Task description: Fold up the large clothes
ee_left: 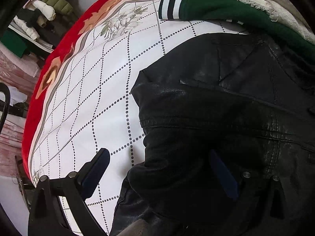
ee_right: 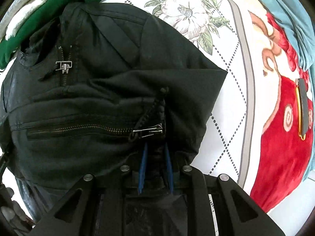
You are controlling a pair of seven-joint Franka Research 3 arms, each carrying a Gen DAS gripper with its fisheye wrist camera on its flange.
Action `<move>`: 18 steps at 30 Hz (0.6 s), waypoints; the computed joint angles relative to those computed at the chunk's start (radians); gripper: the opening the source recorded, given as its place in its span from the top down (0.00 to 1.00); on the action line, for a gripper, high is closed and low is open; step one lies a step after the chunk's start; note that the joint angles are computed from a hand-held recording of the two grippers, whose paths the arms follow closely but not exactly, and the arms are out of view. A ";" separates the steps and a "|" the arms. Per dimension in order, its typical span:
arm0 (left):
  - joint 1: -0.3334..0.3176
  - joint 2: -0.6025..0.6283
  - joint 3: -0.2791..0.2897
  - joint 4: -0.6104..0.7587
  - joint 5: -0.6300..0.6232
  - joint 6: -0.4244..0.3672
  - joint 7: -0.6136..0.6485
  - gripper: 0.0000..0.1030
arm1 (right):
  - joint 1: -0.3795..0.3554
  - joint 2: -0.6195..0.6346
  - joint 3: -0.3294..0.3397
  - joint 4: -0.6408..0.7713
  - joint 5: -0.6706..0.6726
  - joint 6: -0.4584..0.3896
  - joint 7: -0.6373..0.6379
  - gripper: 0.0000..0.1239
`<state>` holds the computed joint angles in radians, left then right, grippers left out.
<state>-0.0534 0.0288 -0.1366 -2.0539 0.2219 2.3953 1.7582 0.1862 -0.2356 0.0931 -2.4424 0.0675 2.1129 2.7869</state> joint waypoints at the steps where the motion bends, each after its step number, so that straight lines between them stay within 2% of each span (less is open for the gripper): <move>1: 0.001 0.001 0.000 0.002 -0.005 -0.002 0.005 0.00 | 0.000 0.008 0.004 -0.002 -0.002 0.012 0.016 0.85; 3: 0.001 0.000 0.001 0.014 -0.003 -0.021 0.008 0.00 | 0.003 0.029 0.004 0.014 -0.004 0.000 0.019 0.85; 6: 0.003 -0.028 0.002 0.025 -0.024 -0.059 0.038 0.00 | 0.007 0.048 -0.007 0.071 0.003 -0.065 -0.003 0.85; 8: 0.006 -0.072 0.008 0.004 -0.044 -0.061 0.066 0.00 | 0.012 -0.032 -0.008 0.030 0.030 -0.020 0.003 0.78; 10: 0.008 -0.120 0.018 -0.032 -0.075 -0.062 0.117 0.00 | 0.012 -0.113 0.011 -0.016 0.039 0.008 0.037 0.53; 12: 0.008 -0.168 0.028 -0.085 -0.083 -0.059 0.163 0.00 | 0.017 -0.176 0.040 -0.043 0.035 -0.012 0.073 0.44; 15: 0.007 -0.204 0.034 -0.149 -0.065 -0.077 0.205 0.00 | 0.054 -0.201 0.037 -0.094 0.118 0.003 0.029 0.44; 17: 0.009 -0.220 0.031 -0.204 -0.022 -0.052 0.210 0.00 | 0.085 -0.183 0.021 -0.129 0.203 0.044 -0.043 0.45; 18: 0.011 -0.223 0.031 -0.223 -0.001 -0.037 0.209 0.00 | 0.091 -0.160 0.027 -0.129 0.214 0.037 -0.056 0.49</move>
<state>-0.0424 -0.1945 -0.1060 -2.2769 0.2209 2.3584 1.9668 0.2774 -0.3952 0.1203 -2.5719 0.2819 2.1496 2.7311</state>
